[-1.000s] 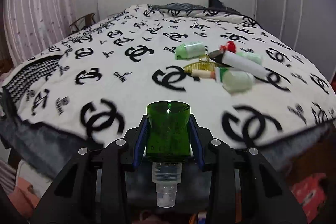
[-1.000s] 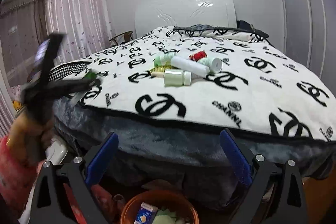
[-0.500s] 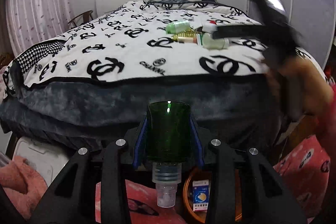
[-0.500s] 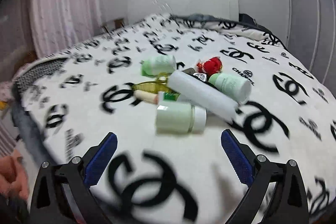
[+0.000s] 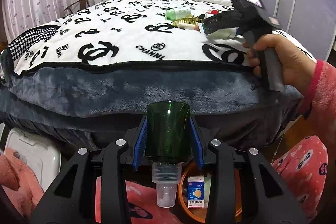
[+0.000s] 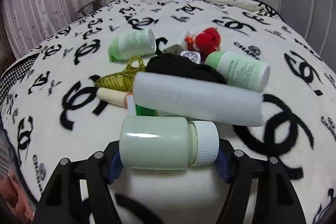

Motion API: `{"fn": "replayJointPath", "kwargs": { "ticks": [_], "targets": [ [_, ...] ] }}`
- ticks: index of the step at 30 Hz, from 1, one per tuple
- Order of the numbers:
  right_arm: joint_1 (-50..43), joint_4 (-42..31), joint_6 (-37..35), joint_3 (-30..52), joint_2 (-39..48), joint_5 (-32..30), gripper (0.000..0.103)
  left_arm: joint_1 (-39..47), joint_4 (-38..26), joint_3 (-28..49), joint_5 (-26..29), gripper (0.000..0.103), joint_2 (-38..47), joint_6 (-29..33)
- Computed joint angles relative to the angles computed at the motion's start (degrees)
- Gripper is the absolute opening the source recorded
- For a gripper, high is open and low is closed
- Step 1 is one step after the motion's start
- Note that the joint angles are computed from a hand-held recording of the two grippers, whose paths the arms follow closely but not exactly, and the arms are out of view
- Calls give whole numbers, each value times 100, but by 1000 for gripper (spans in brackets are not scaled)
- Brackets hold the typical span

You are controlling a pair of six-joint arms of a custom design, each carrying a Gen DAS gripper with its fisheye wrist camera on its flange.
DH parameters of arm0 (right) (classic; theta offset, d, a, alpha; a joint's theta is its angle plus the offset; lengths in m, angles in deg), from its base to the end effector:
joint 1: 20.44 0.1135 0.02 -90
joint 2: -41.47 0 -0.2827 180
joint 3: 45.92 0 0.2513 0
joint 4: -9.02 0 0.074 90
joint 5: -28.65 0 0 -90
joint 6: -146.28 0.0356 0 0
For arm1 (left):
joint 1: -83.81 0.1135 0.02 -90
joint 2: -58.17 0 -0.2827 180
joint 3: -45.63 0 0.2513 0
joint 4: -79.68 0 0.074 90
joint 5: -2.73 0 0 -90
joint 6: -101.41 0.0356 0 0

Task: Collect trash
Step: 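Lift the spray bottle with the left tool while the right tool grasps the pale green pill bottle, then drop the spray bottle and pill bottle into the orange bin with both tools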

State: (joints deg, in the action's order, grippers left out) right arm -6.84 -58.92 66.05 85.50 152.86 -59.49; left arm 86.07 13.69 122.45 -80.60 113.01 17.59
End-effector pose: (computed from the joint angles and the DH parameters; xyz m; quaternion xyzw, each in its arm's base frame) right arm 0.4208 0.1006 0.3815 -0.0254 0.9328 0.0579 0.3547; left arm 0.1689 0.0025 0.3627 0.0541 0.9177 -0.0247 0.3929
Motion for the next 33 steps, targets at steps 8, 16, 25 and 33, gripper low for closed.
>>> {"fn": "replayJointPath", "kwargs": {
  "ticks": [8,16,25,33],
  "targets": [
    [-3,119,-629,-1598,-1903,-759,68,-467,-232,33,-186,37,-120,-134],
    [-33,-200,-1189,-4370,-4521,-1389,68,-1087,-421,-369,-143,37,139,-385],
    [575,-4,-883,-7097,-4554,-1179,68,-1712,209,-1358,139,37,2153,-570],
    [1105,567,-576,-7511,-2958,-1050,70,-2143,867,-1548,-1,37,4050,-786]
  ]
}}
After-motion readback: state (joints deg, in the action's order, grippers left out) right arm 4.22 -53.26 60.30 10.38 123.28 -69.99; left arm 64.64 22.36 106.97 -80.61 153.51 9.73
